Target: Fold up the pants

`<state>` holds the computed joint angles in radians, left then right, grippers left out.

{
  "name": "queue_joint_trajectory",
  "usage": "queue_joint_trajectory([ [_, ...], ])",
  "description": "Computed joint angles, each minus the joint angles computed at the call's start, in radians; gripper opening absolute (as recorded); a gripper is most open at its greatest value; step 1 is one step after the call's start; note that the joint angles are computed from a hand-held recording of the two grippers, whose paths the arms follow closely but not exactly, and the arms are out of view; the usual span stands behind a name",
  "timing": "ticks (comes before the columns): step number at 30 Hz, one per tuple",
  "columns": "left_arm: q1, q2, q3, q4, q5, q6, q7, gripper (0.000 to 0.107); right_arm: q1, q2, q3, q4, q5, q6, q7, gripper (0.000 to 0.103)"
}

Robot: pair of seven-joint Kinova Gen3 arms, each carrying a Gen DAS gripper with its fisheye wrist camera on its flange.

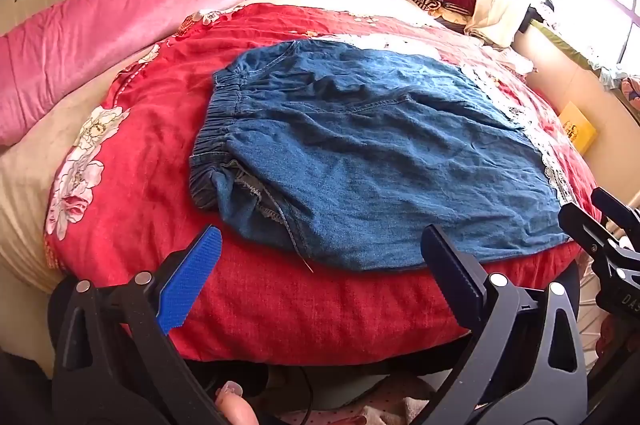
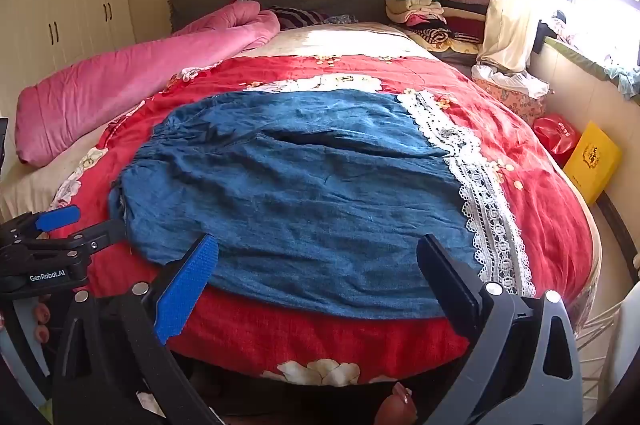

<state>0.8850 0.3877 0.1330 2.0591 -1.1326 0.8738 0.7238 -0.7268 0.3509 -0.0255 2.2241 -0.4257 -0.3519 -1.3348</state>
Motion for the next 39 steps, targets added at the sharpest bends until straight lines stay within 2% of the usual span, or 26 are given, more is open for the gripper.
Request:
queue_joint_trajectory([
  [14, 0.002, -0.002, 0.002, 0.001, 0.000, 0.011, 0.006, 0.094, -0.018, 0.001, 0.017, -0.013, -0.027, 0.017, 0.020, 0.099],
  [23, 0.001, -0.001, 0.003, 0.001, 0.000, 0.011, 0.008, 0.094, 0.021, 0.002, -0.018, -0.003, 0.020, 0.002, -0.013, 0.099],
  [28, -0.018, -0.010, -0.005, 0.018, -0.017, -0.016, 0.012, 0.094, 0.037, 0.026, -0.015, -0.043, 0.069, 0.017, -0.014, 0.099],
  [33, -0.062, -0.030, -0.020, 0.059, -0.063, -0.061, 0.035, 0.094, 0.108, 0.056, -0.054, -0.126, 0.164, 0.077, -0.060, 0.099],
  [37, -0.143, -0.058, -0.035, 0.093, -0.097, -0.121, 0.014, 0.094, 0.210, 0.106, -0.137, -0.245, 0.281, 0.174, -0.126, 0.099],
  [39, -0.178, -0.066, -0.040, 0.100, -0.104, -0.141, -0.004, 0.094, 0.291, 0.134, -0.221, -0.316, 0.355, 0.230, -0.167, 0.099],
])
